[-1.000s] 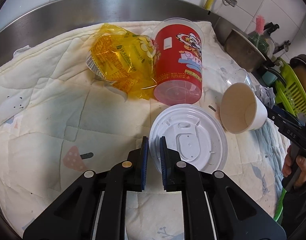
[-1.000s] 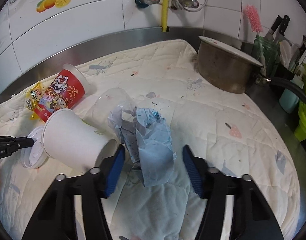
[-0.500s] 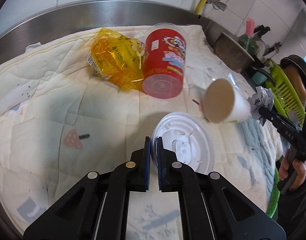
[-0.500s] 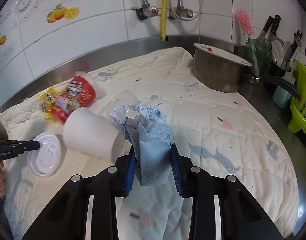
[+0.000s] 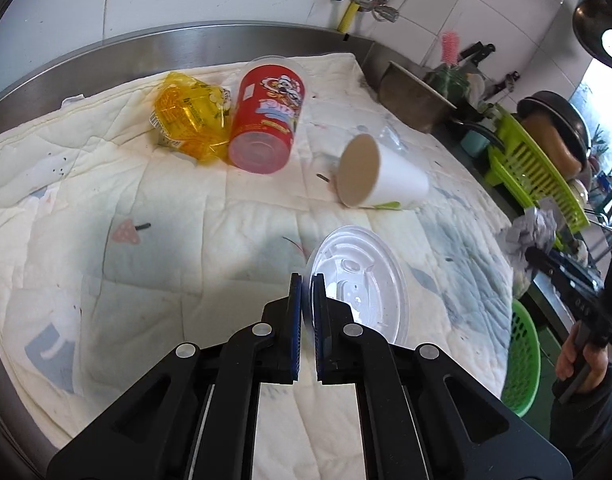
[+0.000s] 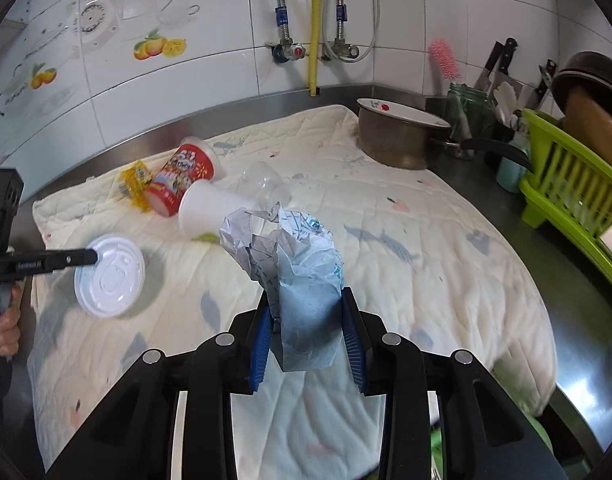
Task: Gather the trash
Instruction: 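Grasp the tissue with the right tool and drop it into the green basket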
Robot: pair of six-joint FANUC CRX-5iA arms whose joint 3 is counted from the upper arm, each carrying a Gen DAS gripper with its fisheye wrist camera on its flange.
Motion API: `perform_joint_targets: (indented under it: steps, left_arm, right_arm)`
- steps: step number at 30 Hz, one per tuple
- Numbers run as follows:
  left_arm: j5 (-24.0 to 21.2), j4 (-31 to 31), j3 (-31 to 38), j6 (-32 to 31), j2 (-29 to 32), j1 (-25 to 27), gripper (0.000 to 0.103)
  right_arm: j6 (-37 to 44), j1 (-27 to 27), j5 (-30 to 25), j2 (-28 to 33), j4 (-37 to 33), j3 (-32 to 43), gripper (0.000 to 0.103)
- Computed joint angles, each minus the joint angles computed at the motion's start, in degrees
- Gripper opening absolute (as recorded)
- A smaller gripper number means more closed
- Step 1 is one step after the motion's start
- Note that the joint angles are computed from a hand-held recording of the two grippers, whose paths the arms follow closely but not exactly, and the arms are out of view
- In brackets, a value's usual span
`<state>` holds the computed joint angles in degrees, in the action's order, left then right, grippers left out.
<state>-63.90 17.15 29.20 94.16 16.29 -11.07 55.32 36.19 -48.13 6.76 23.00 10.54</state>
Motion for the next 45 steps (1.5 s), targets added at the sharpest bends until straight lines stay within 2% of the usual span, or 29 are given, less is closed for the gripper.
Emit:
perform_joint_targets:
  steps: [3, 12, 24, 30, 39, 45]
  left_arm:
    - [0.64, 1.16, -1.77, -0.69, -1.35, -0.33, 0.004]
    - [2.98, 4.99, -6.4, -3.26, -4.55, -1.73, 0.004]
    - [5.54, 9.31, -12.61, -5.75, -8.7, -2.54, 0.004]
    - [5.91, 10.81, -13.38, -6.24, -8.9, -3.68, 0.004]
    - [6.06, 12.41, -10.57, -6.39, -6.3, -7.68, 0.004]
    - [6.48, 13.92, -7.41, -5.65, -2.83, -11.57, 0.004]
  right_arm:
    - [-2.41, 1.69, -0.63, -2.79, 3.57, -4.3, 0.032]
    - [-6.46, 4.9, -4.48, -8.46, 8.15, -11.48, 0.032]
    - [-11.04, 7.45, -14.12, -13.27, 11.57, -16.68, 0.033]
    - [-8.53, 6.59, -18.25, -13.75, 10.41, -16.92, 0.033]
    - [-3.64, 2.85, -21.84, -14.03, 7.12, -17.74, 0.035]
    - [2.34, -0.54, -22.09, -13.22, 5.29, -16.81, 0.044]
